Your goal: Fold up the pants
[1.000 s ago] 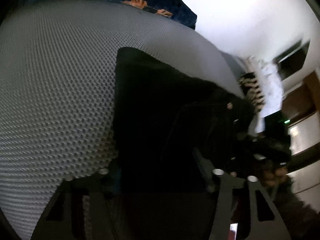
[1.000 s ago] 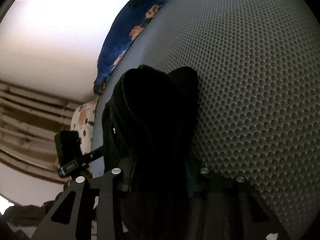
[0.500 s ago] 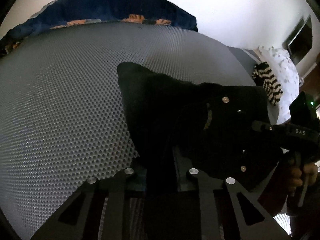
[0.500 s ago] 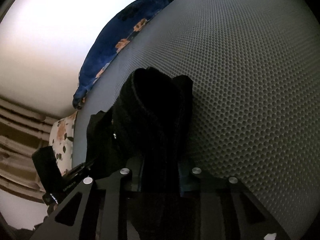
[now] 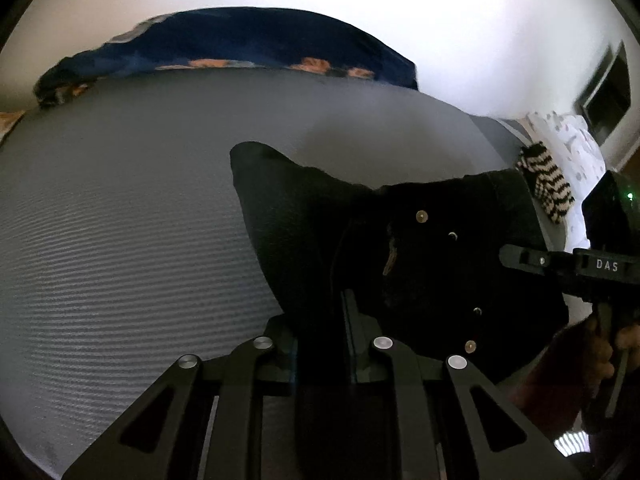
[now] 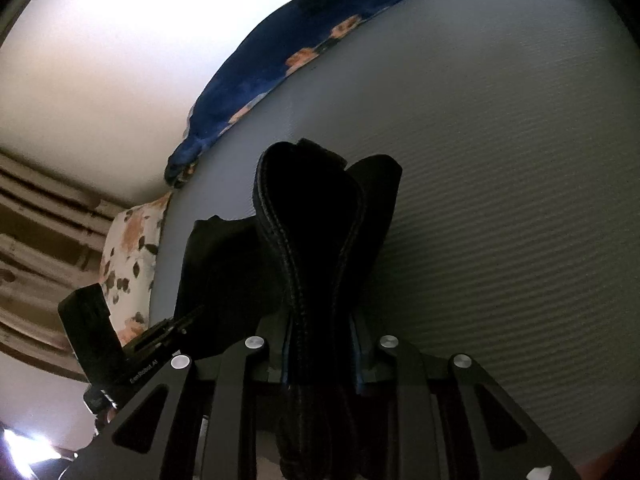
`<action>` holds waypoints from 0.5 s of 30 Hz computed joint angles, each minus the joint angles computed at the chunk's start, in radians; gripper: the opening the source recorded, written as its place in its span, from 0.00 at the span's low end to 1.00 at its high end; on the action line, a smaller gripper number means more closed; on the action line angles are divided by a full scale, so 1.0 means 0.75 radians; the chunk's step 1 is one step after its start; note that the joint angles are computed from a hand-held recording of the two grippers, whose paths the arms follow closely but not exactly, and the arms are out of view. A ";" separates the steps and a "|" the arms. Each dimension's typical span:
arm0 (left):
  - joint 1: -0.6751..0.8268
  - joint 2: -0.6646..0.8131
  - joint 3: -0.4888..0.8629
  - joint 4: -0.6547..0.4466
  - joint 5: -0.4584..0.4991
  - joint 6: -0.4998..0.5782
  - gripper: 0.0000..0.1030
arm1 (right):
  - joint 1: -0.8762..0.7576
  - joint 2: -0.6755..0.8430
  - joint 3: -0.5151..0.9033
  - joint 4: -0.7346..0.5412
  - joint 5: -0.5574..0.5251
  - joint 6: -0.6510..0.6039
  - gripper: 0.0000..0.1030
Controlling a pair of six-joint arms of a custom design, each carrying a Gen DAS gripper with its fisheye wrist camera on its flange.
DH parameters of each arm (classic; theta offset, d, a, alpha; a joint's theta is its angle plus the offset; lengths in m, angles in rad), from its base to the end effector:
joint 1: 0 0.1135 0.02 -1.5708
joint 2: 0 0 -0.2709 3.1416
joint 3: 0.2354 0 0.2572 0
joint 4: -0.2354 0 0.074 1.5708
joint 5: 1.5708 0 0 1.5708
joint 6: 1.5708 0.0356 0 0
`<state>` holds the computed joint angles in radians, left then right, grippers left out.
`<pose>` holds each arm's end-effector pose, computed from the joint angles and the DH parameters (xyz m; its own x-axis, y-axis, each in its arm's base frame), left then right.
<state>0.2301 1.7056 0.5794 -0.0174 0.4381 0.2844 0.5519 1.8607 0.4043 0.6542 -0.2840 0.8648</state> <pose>0.2587 0.0451 0.0853 -0.8605 0.0594 -0.5060 0.2147 0.9430 -0.2543 0.2168 0.1452 0.0537 -0.9064 0.2998 -0.2977 0.0317 0.7509 0.6597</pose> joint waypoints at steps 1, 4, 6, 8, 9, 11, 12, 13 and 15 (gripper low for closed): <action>0.021 -0.006 0.000 -0.007 0.006 0.012 0.17 | 0.023 0.016 0.024 0.002 0.006 0.013 0.20; 0.103 -0.011 0.016 -0.033 0.028 0.060 0.17 | 0.069 0.066 0.100 0.001 0.009 0.040 0.20; 0.157 -0.004 0.044 -0.055 0.038 0.092 0.16 | 0.092 0.110 0.168 -0.008 0.002 0.055 0.20; 0.202 0.000 0.068 -0.076 0.051 0.114 0.16 | 0.109 0.150 0.234 -0.022 -0.006 0.066 0.20; 0.218 0.004 0.080 -0.084 0.059 0.122 0.16 | 0.117 0.173 0.271 -0.031 -0.011 0.068 0.20; 0.245 0.021 0.121 -0.098 0.060 0.131 0.16 | 0.127 0.211 0.332 -0.040 -0.022 0.076 0.20; 0.255 0.029 0.139 -0.102 0.060 0.135 0.16 | 0.129 0.227 0.363 -0.049 -0.029 0.076 0.20; 0.258 0.032 0.148 -0.103 0.058 0.133 0.16 | 0.129 0.246 0.394 -0.055 -0.038 0.079 0.20; 0.264 0.057 0.192 -0.107 0.056 0.124 0.16 | 0.125 0.276 0.458 -0.085 -0.053 0.069 0.20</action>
<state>0.4283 1.7482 0.7237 -0.0980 0.4798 0.3775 0.6454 2.0677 0.7480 0.5903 -0.3236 0.9163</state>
